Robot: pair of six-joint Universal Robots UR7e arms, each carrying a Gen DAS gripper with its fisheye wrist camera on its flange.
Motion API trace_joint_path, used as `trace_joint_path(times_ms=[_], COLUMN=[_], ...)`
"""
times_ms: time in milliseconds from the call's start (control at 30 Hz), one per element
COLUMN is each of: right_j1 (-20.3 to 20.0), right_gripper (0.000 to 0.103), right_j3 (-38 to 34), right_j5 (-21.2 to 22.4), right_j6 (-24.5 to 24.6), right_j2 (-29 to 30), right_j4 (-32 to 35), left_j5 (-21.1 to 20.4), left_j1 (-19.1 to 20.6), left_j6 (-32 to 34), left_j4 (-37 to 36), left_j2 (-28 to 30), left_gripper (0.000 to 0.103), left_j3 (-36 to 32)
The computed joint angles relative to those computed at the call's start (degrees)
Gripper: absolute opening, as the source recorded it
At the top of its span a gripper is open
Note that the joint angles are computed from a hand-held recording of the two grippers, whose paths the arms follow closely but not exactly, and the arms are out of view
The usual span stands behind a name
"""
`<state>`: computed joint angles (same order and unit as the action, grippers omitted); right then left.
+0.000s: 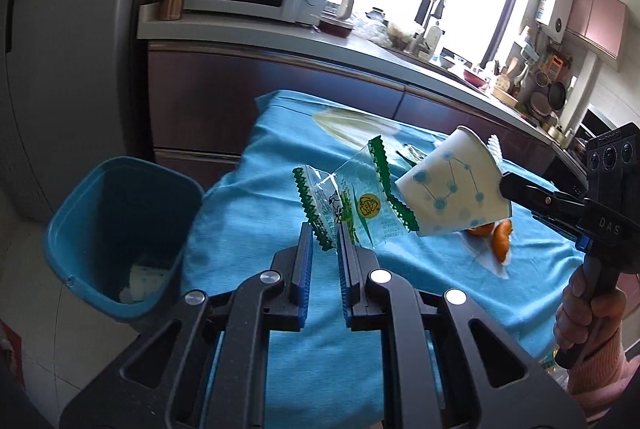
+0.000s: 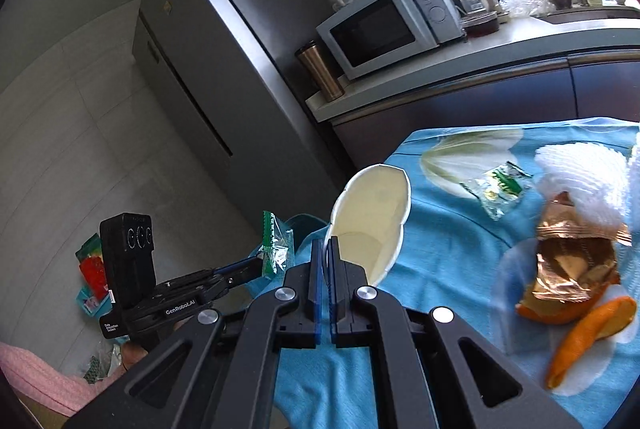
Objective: Collect trash
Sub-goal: 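Carry the candy wrapper in the left tool over the teal bin, cup still in right tool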
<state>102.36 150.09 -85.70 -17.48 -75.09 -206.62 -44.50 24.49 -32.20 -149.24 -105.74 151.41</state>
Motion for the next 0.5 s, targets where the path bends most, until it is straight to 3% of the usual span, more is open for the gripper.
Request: trace_joint_path(times_ms=[267, 500], right_j1=[3.9, 6.29], right_gripper=[0.002, 0.002], right_j3=[-6.49, -11.44], right_j5=[0.32, 0.48], right_j6=[-0.27, -0.01], right_j2=[6.94, 12.13], right_j4=[4.37, 7.24], left_j5=[6.14, 9.33], left_j1=[2.45, 6.08], left_j6=[-2.16, -1.74], left_j4=[10.14, 13.12], left_j2=[-10.18, -13.62], left_gripper=[0.013, 0.013], left_j3=[-0.44, -1.32])
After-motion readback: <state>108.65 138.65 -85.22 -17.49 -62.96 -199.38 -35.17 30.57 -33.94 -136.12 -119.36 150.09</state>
